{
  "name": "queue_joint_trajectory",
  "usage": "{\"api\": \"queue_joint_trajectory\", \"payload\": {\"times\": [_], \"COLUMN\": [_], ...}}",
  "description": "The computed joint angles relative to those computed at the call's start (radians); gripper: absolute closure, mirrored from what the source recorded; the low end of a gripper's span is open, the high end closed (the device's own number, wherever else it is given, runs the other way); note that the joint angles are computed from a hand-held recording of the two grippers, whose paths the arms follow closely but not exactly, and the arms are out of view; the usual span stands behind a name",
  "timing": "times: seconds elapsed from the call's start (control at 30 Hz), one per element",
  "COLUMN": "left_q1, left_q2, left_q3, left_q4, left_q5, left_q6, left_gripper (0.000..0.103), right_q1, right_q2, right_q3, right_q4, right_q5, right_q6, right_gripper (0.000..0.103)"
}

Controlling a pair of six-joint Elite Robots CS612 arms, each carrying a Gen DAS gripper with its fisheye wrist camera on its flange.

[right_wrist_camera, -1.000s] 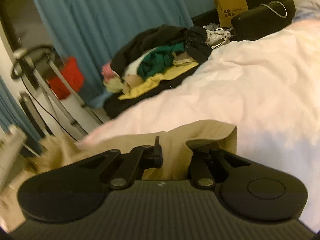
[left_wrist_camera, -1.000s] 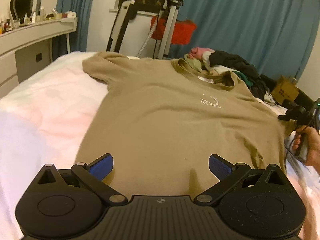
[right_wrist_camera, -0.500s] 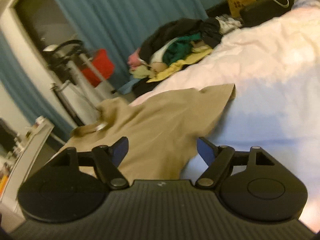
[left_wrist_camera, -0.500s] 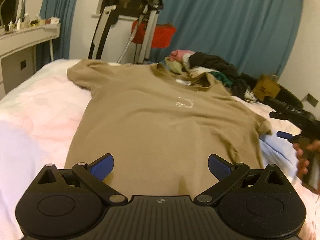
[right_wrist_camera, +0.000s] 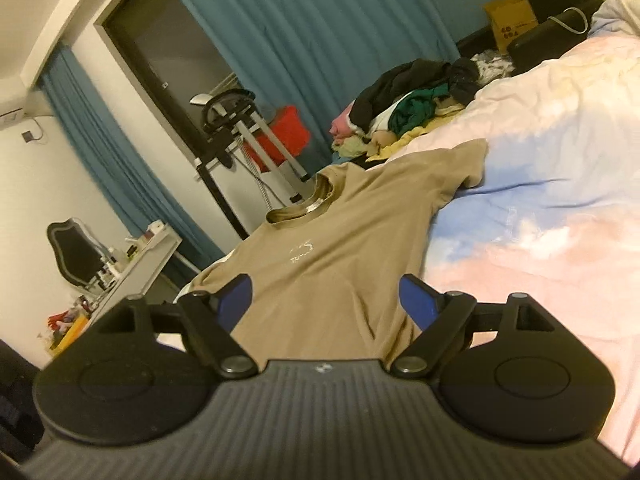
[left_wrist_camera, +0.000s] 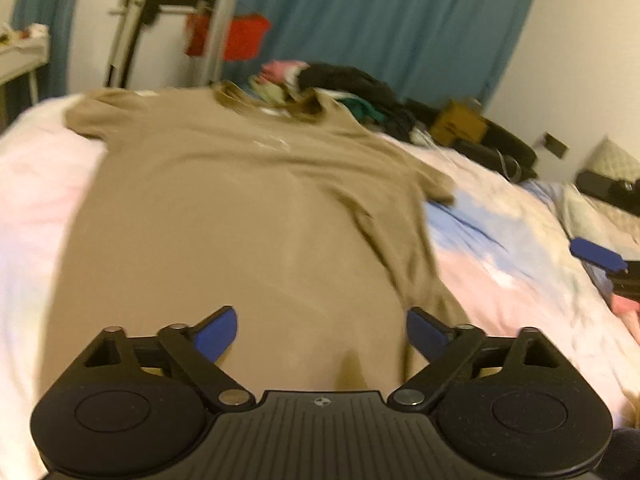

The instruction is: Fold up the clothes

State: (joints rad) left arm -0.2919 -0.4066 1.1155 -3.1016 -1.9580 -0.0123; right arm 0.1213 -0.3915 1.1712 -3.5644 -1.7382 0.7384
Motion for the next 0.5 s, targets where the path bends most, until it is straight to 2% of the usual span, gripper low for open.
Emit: {"api": "queue_joint_trajectory", "payload": {"times": [0.1, 0.17, 0.2, 0.27, 0.33, 0.4, 0.43, 0.5], "left_q1": [-0.012, -0.020, -0.026, -0.037, -0.049, -0.052, -0.050, -0.047], "left_q2": [0.007, 0.013, 0.013, 0.016, 0.018, 0.022, 0.023, 0.026], "left_q3": [-0.011, -0.019, -0.017, -0.013, -0.010, -0.013, -0.017, -0.024], "left_q4": [0.053, 0.089, 0.098, 0.117, 0.135, 0.147, 0.153, 0.164], "left_q5": [-0.053, -0.085, -0.077, -0.061, -0.042, -0.039, -0.061, -0.118], "left_q6": [0.041, 0.079, 0.099, 0.141, 0.177, 0.187, 0.188, 0.194], "left_gripper": [0.028, 0.041, 0.048, 0.052, 0.068, 0.078, 0.088, 0.094], "right_q1": [0.001, 0.001, 0.002, 0.005, 0.002, -0.002, -0.003, -0.005], "right_q2": [0.000, 0.001, 0.002, 0.001, 0.003, 0.006, 0.007, 0.009], "right_q3": [0.009, 0.008, 0.008, 0.010, 0.011, 0.013, 0.013, 0.014], "right_q4": [-0.023, -0.022, -0.021, -0.008, -0.014, -0.021, -0.025, -0.030], "right_q5": [-0.017, -0.039, -0.050, -0.083, -0.074, -0.064, -0.058, -0.049], "right_q6": [0.008, 0.008, 0.008, 0.002, 0.011, 0.021, 0.025, 0.032], "right_gripper": [0.020, 0.020, 0.020, 0.020, 0.020, 0.020, 0.020, 0.020]}}
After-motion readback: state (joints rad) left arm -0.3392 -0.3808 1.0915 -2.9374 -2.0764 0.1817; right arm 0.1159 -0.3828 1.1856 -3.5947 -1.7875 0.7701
